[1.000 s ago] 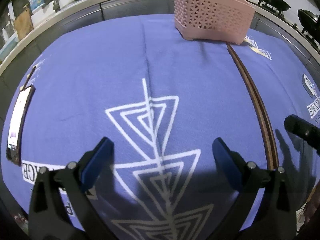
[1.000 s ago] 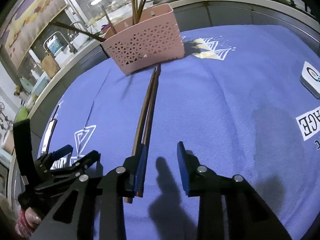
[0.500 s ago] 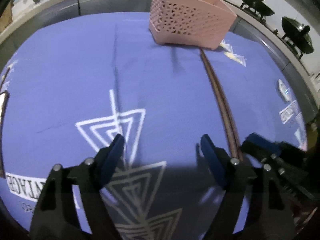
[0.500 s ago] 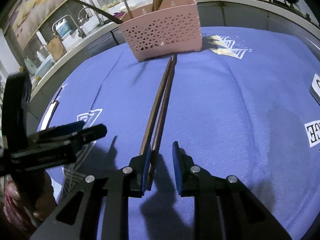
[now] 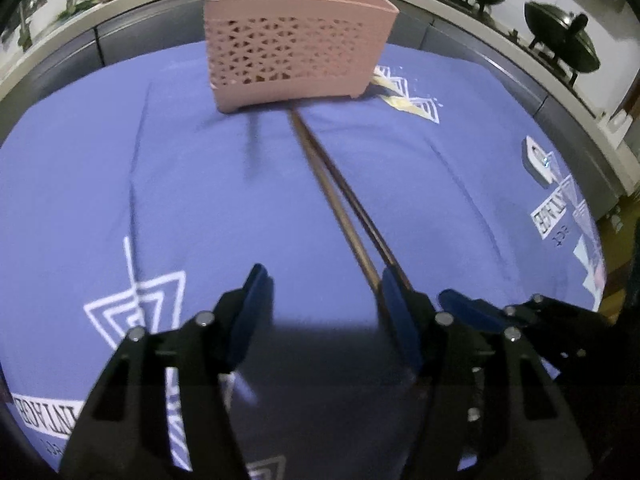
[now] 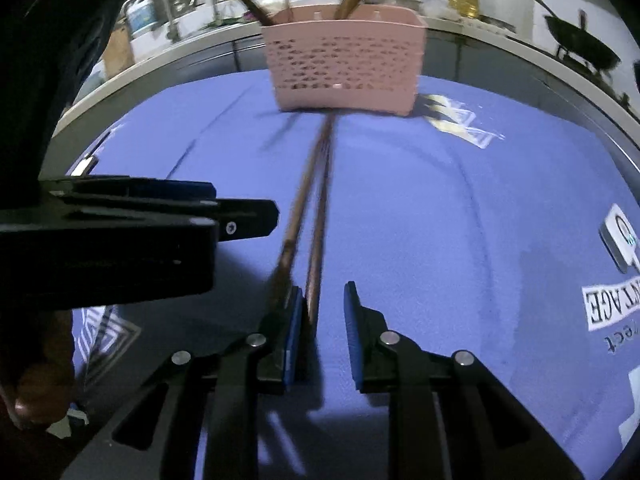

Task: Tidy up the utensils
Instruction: 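Grasp a brown chopstick with the right gripper while the left gripper grasps another chopstick, then lift both held chopsticks and carry them over the pink basket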

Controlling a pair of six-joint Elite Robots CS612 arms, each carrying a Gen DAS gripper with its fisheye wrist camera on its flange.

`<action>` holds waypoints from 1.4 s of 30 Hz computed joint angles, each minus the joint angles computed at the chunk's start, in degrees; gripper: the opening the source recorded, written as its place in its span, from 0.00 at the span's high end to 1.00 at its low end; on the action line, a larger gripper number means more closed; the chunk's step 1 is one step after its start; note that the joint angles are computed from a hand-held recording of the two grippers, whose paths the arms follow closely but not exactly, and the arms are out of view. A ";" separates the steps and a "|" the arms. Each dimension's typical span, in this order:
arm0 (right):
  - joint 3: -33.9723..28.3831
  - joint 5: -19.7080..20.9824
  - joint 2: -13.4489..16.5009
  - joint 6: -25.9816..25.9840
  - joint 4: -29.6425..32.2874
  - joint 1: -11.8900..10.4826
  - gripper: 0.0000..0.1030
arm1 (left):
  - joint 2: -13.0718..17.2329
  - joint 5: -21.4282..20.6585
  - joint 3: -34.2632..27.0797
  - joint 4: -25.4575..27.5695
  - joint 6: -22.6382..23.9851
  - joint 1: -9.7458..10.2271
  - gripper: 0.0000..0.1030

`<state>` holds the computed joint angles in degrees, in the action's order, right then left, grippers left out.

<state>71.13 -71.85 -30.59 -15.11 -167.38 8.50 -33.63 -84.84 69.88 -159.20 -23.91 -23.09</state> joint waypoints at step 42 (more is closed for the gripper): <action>-29.86 4.79 10.90 -4.85 31.35 1.95 0.92 | 3.58 6.27 -7.93 6.63 5.18 1.91 0.87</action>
